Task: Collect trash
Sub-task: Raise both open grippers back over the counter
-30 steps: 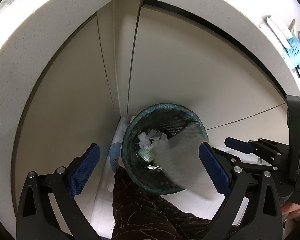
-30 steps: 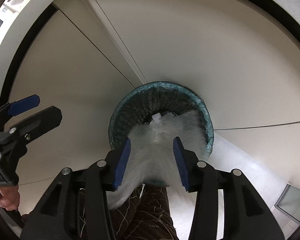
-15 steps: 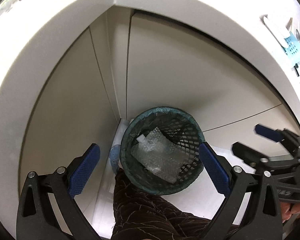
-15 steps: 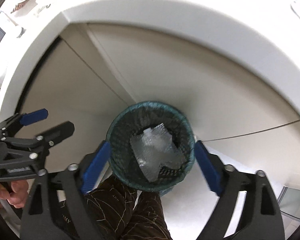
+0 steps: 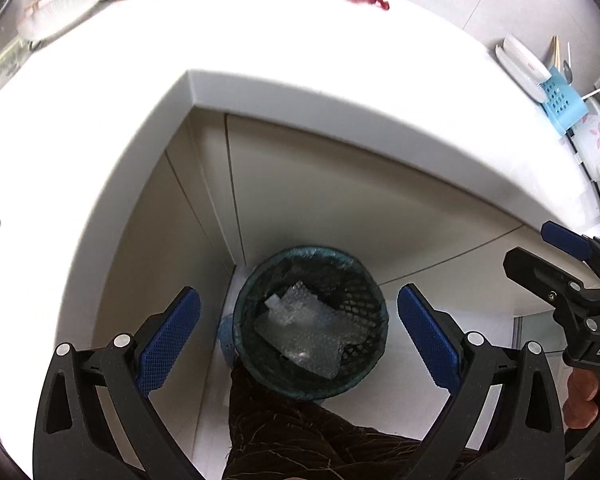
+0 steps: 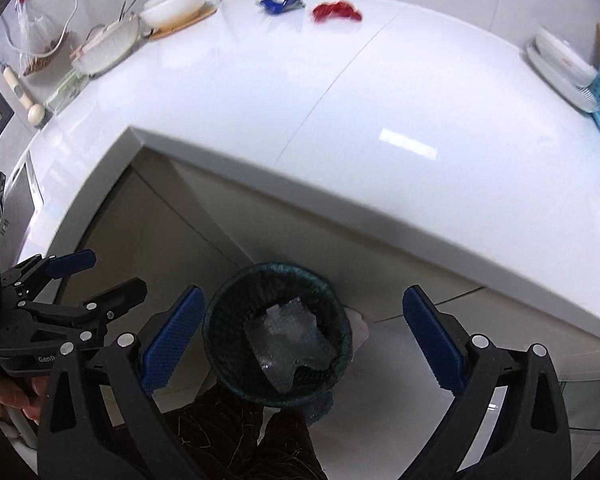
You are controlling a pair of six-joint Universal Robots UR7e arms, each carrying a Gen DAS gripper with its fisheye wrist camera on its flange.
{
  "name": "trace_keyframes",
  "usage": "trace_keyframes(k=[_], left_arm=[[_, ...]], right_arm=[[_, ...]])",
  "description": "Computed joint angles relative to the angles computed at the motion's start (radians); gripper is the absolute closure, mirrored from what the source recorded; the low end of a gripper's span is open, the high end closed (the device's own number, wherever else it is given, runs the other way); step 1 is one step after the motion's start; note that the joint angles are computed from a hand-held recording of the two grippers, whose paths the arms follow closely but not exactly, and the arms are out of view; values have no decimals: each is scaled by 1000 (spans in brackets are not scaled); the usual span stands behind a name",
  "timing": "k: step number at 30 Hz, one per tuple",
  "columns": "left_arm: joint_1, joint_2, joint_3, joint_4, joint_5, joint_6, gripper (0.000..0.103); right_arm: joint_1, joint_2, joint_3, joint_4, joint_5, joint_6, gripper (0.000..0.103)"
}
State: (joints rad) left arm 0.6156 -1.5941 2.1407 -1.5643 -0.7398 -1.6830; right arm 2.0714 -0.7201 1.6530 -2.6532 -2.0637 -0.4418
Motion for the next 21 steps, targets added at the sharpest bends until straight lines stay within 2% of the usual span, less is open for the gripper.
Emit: trace_keyframes(k=[8,13,21], left_arm=[[-32,33,-125,144,38,-55,6],[-46,66,-208,233,59,-93,6],[-52,115,-324,311,103,-91,6]], right_arm=[[1,-24,-1,-66,24,2,8],[14,-34,-34,-74,44,8,8],[30,-35,-106,-52,73,14,8]])
